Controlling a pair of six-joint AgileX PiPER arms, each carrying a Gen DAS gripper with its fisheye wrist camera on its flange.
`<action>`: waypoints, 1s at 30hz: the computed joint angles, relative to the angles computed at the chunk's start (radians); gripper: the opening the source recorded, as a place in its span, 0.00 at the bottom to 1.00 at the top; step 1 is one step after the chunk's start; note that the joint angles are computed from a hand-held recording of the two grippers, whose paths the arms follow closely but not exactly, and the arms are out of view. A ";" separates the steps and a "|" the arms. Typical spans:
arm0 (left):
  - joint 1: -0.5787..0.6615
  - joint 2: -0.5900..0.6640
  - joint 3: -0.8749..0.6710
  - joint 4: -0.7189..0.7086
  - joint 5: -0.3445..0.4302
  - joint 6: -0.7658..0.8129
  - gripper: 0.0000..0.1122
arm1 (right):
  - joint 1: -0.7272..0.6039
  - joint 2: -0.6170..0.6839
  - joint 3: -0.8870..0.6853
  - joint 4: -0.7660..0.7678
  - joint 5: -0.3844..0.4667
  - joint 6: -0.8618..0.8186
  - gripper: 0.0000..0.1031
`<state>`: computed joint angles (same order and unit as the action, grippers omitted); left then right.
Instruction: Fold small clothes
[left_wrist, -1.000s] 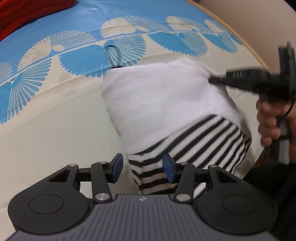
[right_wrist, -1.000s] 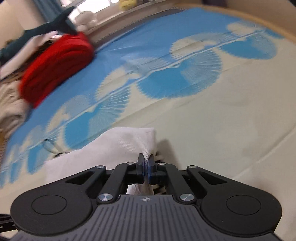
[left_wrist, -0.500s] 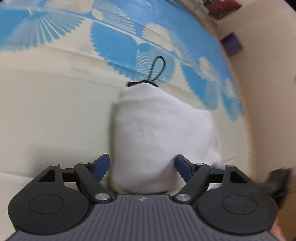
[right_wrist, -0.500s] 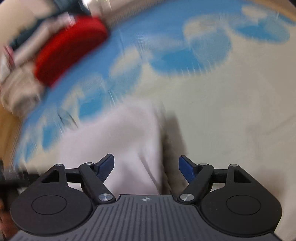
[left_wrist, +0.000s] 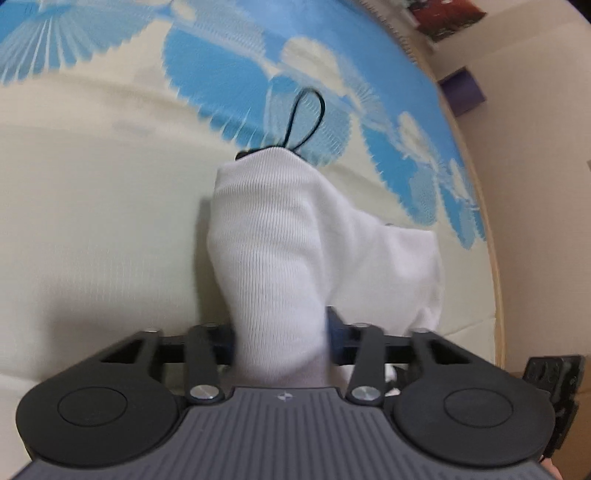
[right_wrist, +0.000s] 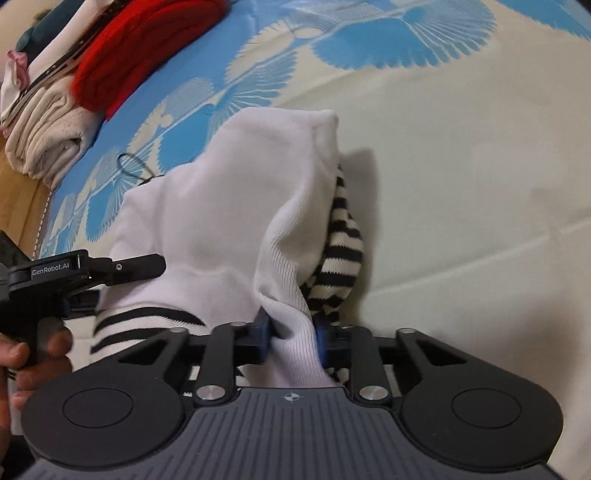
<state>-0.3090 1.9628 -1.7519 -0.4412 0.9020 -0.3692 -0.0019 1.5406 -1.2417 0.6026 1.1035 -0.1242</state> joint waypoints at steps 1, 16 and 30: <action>-0.008 -0.014 -0.009 0.043 -0.004 -0.006 0.35 | 0.013 0.002 -0.007 -0.005 -0.012 0.017 0.19; 0.107 -0.382 0.202 0.496 -0.162 -0.180 0.61 | 0.348 0.034 -0.108 -0.058 -0.358 0.293 0.20; 0.068 -0.383 0.283 0.365 0.121 0.136 0.60 | 0.357 0.046 -0.148 -0.068 -0.164 0.248 0.39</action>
<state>-0.2411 1.5800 -1.4691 -0.0763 1.0231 -0.2335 0.3554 1.5865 -1.3893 0.5350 0.9397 0.1242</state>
